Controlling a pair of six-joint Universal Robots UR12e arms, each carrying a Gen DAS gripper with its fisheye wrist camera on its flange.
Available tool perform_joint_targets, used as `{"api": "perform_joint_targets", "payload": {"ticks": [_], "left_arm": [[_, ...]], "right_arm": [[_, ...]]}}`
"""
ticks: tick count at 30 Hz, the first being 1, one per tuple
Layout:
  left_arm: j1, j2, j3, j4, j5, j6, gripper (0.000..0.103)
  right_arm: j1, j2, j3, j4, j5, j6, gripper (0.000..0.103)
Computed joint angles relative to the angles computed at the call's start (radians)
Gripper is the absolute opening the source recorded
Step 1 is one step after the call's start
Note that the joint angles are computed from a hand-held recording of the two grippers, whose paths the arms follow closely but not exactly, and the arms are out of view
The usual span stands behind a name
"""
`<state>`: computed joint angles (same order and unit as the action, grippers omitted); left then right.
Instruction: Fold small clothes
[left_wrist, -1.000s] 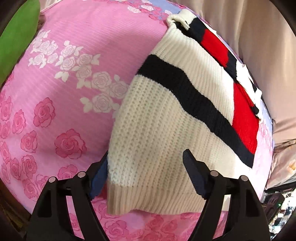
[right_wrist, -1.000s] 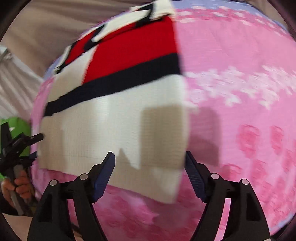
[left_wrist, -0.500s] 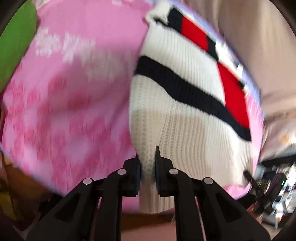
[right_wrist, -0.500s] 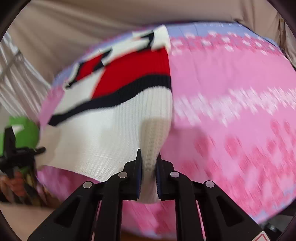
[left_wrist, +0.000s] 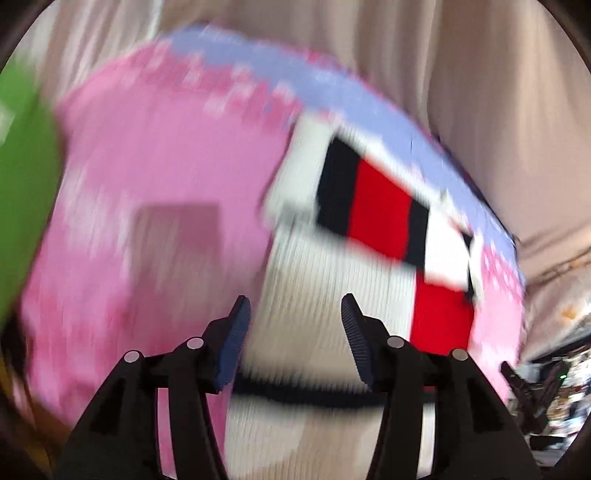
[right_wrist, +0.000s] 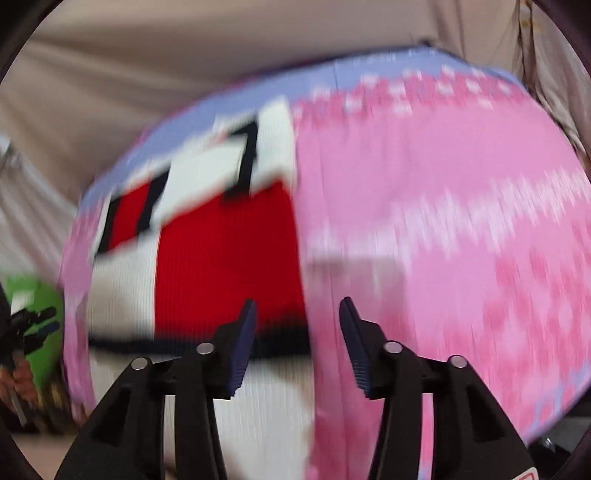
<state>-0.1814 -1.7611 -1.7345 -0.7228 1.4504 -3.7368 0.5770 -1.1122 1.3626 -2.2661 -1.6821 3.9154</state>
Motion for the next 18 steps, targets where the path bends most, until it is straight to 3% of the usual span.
{"api": "perform_joint_targets", "payload": {"ticks": [4,5,9,14,16,17,18], "left_arm": [[-0.004,-0.139,0.151,0.000,0.075,0.041,0.052],[-0.004,-0.164,0.179,-0.013,0.095,0.026,0.052],[0.016,-0.250,0.267,-0.085,0.102,-0.037,0.052],[0.032,-0.323,0.339,-0.134,0.055,-0.045,0.041],[0.022,-0.339,0.361,-0.147,0.084,-0.005,0.025],[0.021,-0.342,0.365,-0.143,0.086,0.014,0.022],[0.019,-0.339,0.369,-0.143,0.096,0.019,0.019]], "right_arm": [[-0.042,0.139,-0.163,0.023,-0.018,-0.001,0.054],[-0.050,0.164,-0.190,0.025,-0.007,0.011,0.061],[-0.080,0.259,-0.301,0.057,0.020,0.092,0.062],[-0.110,0.331,-0.384,0.029,0.052,0.198,0.069],[-0.116,0.370,-0.443,0.054,0.080,0.180,0.072],[-0.112,0.396,-0.493,0.091,0.056,0.146,0.066],[-0.109,0.412,-0.520,0.086,0.055,0.101,0.022]]}}
